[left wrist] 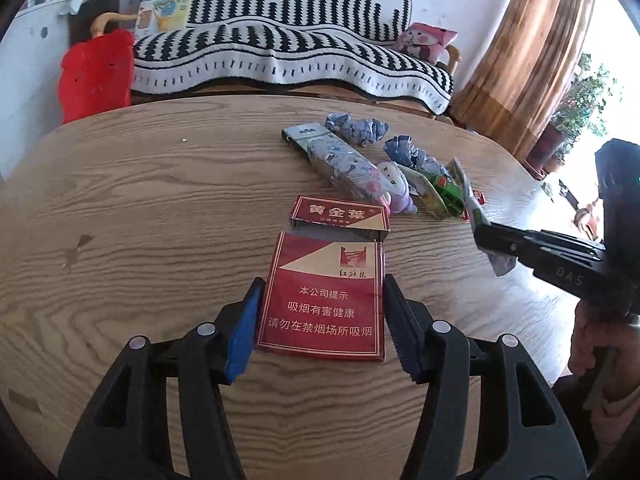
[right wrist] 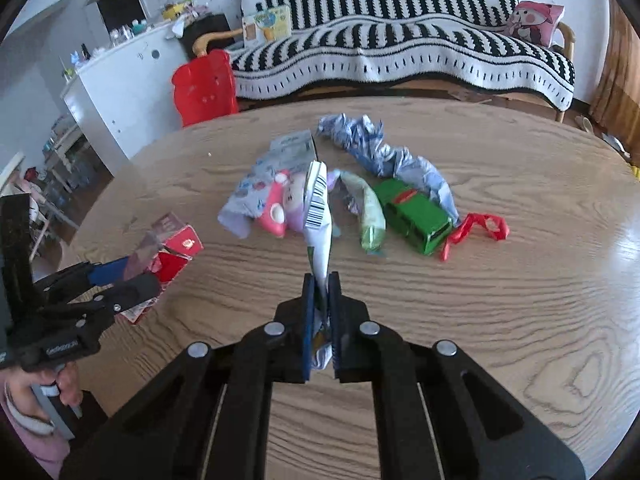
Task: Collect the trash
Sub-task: 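Grasp the red cigarette box with the left gripper while the right gripper grasps the white strip wrapper, then carry the cigarette box and strip wrapper over the black bin with both grippers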
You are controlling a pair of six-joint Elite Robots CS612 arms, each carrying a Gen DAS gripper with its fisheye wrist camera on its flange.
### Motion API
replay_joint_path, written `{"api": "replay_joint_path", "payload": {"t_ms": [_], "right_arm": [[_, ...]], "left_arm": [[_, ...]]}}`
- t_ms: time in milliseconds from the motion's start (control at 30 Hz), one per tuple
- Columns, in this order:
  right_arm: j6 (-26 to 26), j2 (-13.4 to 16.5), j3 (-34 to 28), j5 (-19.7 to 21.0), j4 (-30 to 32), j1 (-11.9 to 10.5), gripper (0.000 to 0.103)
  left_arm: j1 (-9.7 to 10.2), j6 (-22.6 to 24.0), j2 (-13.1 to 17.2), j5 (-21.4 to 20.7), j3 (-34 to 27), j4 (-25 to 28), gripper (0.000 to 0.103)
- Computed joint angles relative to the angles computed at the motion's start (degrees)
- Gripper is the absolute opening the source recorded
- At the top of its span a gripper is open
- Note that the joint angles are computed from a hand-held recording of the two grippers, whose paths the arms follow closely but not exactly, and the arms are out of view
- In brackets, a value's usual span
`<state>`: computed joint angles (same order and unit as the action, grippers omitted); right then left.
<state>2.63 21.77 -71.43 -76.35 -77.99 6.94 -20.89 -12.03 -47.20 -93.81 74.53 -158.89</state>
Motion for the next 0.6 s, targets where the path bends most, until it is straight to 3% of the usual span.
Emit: {"api": "replay_joint_path", "payload": {"t_ms": [167,367,600], "right_arm": [[1.3,0.2,-0.3,-1.9,0.3,0.0,0.007],[9.2,1.1,-1.3,6.0,0.3,-2.2,0.007],[10.5,0.9,-0.9,6.5,0.3,-2.2,0.008]], "left_arm": [[0.00,-1.0,-0.7,2.7,1.6,-2.3,0.057],[0.76,-2.1,-0.3,0.9,1.0,-0.9,0.057],[0.80,-1.7,0.0,0.4,0.5,0.1,0.057]]}}
